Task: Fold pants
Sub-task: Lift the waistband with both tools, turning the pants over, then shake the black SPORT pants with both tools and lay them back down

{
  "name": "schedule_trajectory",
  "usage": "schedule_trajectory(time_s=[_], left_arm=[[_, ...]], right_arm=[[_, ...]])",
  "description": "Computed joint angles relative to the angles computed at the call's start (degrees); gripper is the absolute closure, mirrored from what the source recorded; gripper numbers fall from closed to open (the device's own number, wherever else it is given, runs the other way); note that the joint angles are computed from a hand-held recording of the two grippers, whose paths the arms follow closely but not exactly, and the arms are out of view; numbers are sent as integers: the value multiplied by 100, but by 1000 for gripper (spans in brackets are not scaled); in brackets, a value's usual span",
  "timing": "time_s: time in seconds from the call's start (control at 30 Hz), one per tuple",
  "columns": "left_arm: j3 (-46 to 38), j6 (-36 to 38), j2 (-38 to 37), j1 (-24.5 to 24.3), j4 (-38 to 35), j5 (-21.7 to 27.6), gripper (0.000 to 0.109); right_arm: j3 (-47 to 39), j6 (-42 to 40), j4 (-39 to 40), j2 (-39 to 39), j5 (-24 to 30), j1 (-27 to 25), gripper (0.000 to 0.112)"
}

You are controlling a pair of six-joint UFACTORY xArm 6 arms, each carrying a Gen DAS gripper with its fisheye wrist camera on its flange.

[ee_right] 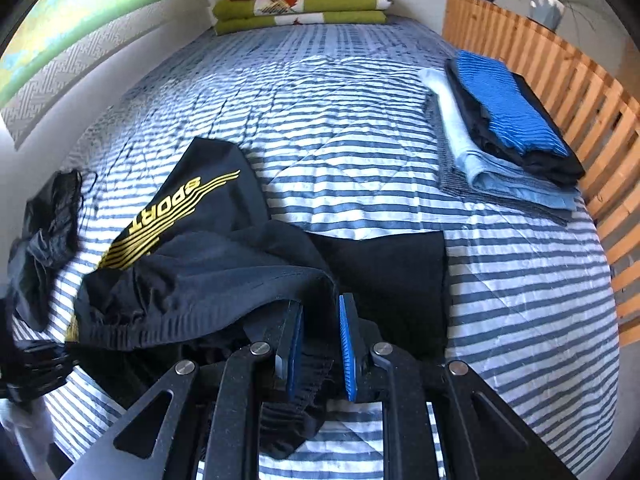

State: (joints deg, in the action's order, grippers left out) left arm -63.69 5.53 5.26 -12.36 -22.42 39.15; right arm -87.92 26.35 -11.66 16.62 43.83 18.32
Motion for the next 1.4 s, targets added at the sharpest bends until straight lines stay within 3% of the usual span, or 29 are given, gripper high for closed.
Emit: schedule_trajectory(time_s=[0.17, 0.27, 0.5, 0.63, 0.77, 0.9, 0.97, 1.17, 1.33, 1.4], left_arm=[[-599, -198, -264, 208, 324, -24, 106], [-1333, -319, -478, 327, 776, 232, 106], [-3637, -108, -350, 630, 1009, 1601, 106], [-4677, -146, -39, 578, 1435, 2394, 106], [-4024, 54, -253, 413, 1561, 2616, 106], [-3014, 12, -58, 404, 1330, 2448, 106], [-2716, -4, 264, 320, 1251, 2303, 106], [-3132, -233, 1575, -159, 1424, 2104, 102], [-3118, -231, 1627, -293, 1244, 1794, 81], [-2916, -239, 1400, -317, 1308, 1707, 64]], right_arm=[[21, 32, -89, -484, 170, -68, 97], [-166, 93, -318, -772, 262, 37, 97], [-910, 378, -1089, -1269, 428, 480, 97], [-1826, 254, -1105, -1039, 898, 631, 97], [-1810, 133, -875, -977, 1096, 561, 97], [-929, 7, -15, -982, 991, 240, 97], [-484, 129, -6, -874, 884, 129, 97], [492, 498, 333, -672, 600, -337, 97], [877, 677, 662, -724, 358, -709, 97], [929, 634, 662, -720, 306, -746, 97]])
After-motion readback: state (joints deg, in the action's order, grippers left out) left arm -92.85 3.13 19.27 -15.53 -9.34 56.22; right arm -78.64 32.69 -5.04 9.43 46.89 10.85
